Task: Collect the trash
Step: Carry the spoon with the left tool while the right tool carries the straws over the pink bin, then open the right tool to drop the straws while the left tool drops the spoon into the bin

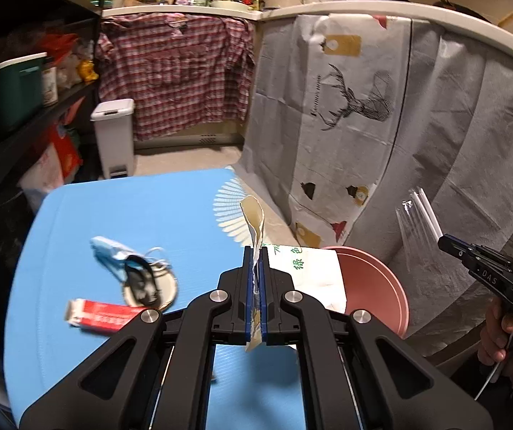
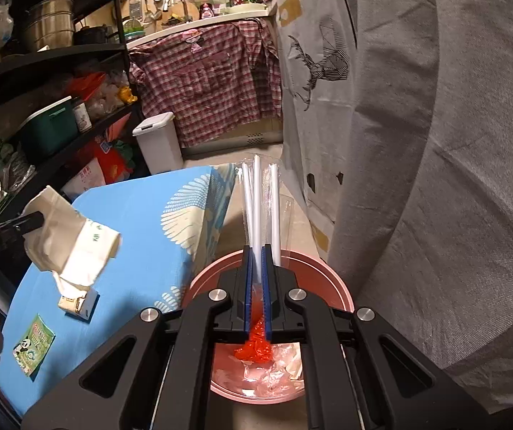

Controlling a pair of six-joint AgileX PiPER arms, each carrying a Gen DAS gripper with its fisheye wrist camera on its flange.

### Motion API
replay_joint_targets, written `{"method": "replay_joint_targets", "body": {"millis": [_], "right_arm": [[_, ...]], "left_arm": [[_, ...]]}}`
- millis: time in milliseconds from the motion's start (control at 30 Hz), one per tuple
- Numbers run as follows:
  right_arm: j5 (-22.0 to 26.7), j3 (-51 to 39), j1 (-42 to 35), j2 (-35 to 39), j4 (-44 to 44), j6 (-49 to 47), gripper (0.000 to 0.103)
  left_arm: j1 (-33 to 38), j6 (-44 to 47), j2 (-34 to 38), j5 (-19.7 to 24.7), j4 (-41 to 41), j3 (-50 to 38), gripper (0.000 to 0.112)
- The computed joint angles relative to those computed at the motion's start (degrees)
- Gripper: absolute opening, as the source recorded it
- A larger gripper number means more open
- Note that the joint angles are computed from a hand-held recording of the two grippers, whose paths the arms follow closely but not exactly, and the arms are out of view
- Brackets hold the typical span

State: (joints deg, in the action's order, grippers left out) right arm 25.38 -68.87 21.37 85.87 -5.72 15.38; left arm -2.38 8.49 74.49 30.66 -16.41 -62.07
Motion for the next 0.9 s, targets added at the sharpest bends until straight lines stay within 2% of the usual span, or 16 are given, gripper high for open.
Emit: {"method": "replay_joint_targets", "body": {"millis": [500,900], "right_arm": [[1.46,-0.97,-1.74,2.33,0.94,-1.42,0.005],[3.09,-2.75,-2.66,4.64,1.84,-1.94,0.005]], "left_arm": [[-12.98,-13.31,11.84,-4.25,11.26,-5.68,0.003],[-17.84,-15.20,18.22,-4.93,13.84,-9.66,0.003]]}}
